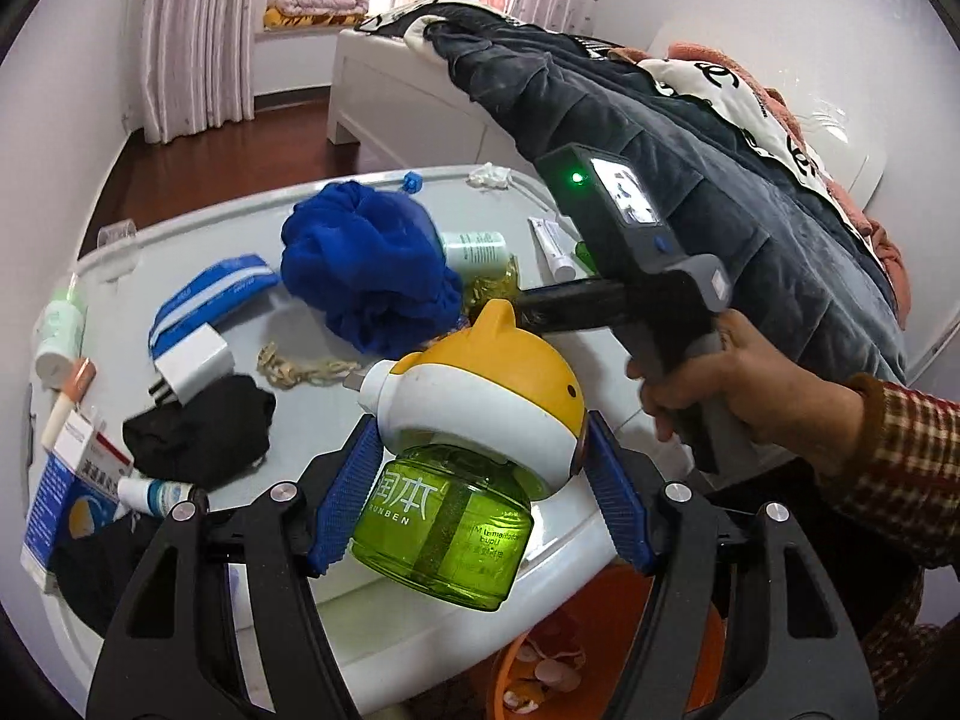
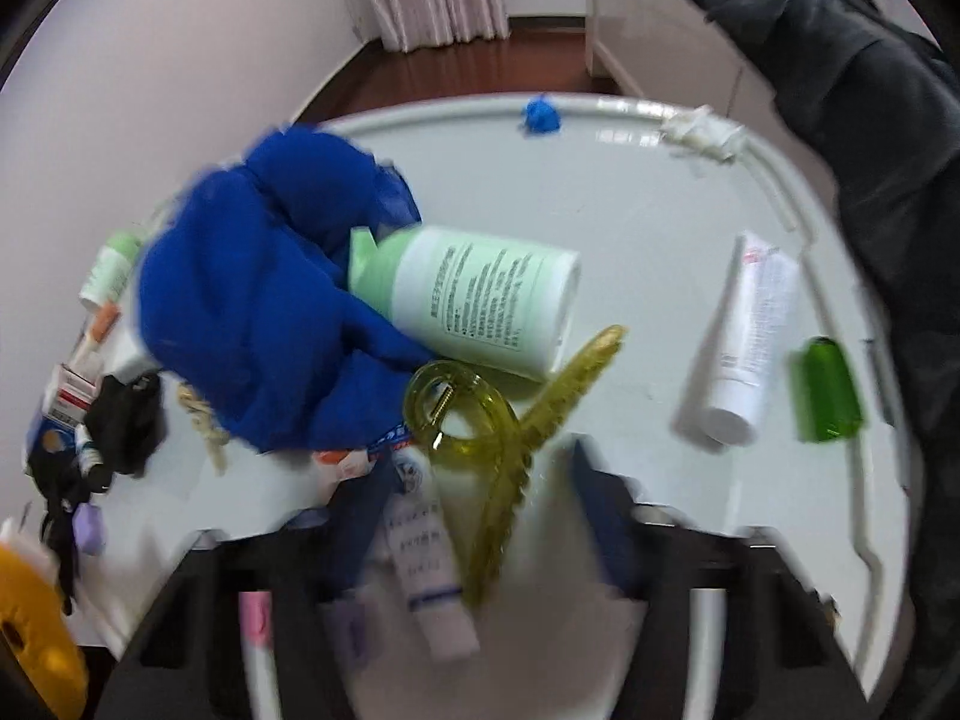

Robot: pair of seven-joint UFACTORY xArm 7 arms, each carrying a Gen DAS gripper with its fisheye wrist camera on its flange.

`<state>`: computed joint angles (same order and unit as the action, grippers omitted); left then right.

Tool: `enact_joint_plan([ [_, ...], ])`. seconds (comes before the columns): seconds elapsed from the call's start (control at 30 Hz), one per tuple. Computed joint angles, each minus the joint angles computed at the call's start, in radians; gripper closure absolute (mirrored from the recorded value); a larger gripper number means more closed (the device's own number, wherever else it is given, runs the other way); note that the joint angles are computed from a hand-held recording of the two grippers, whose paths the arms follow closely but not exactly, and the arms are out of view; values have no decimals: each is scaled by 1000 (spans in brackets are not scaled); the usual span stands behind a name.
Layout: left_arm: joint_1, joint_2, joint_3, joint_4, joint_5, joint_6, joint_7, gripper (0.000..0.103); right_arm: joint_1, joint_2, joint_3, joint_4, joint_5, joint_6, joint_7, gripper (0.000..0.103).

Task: Collect trash
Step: 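Grasp the yellow hair claw with the right tool, then drop the air-freshener bottle and hair claw into the orange bucket with both tools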

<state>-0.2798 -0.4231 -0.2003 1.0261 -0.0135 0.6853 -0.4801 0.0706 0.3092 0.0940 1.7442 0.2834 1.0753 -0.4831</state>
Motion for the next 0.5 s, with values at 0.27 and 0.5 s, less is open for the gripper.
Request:
enact_joint_plan([
  [0.27, -12, -8, -2, -3, -11, 2, 9, 37, -14, -73, 3, -35, 45, 2, -51, 63],
  [0.5, -38, -56, -62, -28, -18, 1, -98, 37, -61, -270, -39, -168, 166, 96, -181, 63],
])
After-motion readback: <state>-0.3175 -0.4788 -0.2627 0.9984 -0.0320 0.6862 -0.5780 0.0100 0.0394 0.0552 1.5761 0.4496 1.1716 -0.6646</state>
